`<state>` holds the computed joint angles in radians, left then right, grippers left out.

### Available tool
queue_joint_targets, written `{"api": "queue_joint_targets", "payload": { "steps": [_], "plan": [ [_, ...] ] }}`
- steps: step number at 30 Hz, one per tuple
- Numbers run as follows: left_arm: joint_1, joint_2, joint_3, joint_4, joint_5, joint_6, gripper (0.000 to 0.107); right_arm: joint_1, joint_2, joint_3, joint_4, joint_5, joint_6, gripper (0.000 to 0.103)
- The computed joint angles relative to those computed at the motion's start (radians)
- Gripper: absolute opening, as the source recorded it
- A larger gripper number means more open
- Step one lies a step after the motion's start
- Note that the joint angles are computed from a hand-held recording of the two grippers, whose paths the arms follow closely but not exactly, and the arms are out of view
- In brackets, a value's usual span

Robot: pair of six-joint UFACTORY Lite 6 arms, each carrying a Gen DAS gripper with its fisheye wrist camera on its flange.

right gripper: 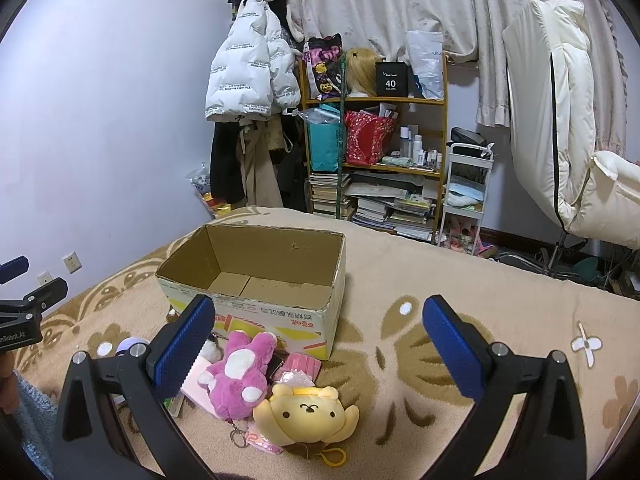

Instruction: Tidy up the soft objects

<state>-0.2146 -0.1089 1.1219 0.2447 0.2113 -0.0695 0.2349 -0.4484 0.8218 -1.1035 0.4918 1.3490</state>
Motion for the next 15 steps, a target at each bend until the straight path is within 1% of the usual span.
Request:
{"api": "queue_joint_targets", "payload": {
  "steps": [5,15],
  "plan": [
    [-0.007,0.002,0.007,0.033,0.007,-0.037,0.102,0.000,0.001,0.000,0.000,0.001,0.001,0.103],
    [-0.007,0.002,0.007,0.028,0.007,-0.032,0.102,0.002,0.002,0.001,0.001,0.001,0.001,0.103]
  ]
}}
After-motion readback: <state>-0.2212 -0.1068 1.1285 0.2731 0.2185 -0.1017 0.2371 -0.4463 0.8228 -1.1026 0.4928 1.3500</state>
